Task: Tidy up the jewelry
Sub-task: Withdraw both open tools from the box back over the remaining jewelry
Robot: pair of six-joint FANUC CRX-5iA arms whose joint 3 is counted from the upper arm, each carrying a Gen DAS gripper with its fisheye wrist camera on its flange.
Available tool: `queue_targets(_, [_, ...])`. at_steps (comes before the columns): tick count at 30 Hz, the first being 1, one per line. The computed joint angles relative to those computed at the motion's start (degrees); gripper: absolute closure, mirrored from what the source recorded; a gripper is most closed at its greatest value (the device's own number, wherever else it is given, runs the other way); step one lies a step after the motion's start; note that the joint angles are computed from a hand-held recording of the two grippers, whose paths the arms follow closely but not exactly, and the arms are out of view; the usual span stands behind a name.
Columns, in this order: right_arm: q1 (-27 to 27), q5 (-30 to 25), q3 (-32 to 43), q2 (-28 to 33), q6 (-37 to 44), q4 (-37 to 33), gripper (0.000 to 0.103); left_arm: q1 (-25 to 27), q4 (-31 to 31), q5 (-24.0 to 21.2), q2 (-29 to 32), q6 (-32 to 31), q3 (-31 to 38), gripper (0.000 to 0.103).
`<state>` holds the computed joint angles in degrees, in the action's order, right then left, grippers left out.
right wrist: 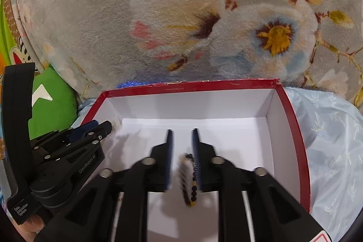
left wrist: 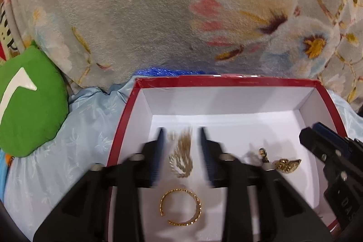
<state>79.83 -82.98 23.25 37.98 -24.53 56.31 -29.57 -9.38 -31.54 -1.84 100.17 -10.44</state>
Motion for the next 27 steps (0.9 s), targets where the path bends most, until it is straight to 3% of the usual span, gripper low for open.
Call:
queue_targets(1, [0.3, -0.6, -0.5, -0.1, -1.2, 0.8, 0.063, 0.4, 1.1, 1.0, -0.5, -0.1, -0.7, 0.033])
queue_targets(4, [1.5, 0.5, -4.0, -1.7, -5.5, 2.8, 0.062, -0.1, -4.9, 3.4, -2.6, 7.1, -1.3, 0.012])
queue_targets(7, [3.5, 0.0, -5.9, -2.3, -8.0, 4.3, 0.062, 0.7, -3.9, 4.0, -4.4, 5.3, -2.7, 0.012])
queue_targets(12, [8.3, -2.2, -5.1, -1.2, -9.3, 5.0, 0.062, 5.3, 10.3, 6.9, -11.5, -8.9, -11.8, 0.012])
queue_targets(16, [13.1, -4.5, -2.6, 1.1, -10.9, 4.3, 0.062, 9.1, 22.2, 6.6, -21.8, -21.3, -22.7, 0.012])
queue_targets(20, [17.3, -6.6, 2.3, 4.7, -12.2, 0.6, 0.062, 11.8, 24.2, 1.2, -32.1, -26.3, -30.2, 0.012])
queue_targets(27, [20.6, -7.5, 12.7, 11.9, -13.8, -7.2, 0.062, 19.3, 28.5, -13.4, -48.5, -34.6, -40.7, 0.012])
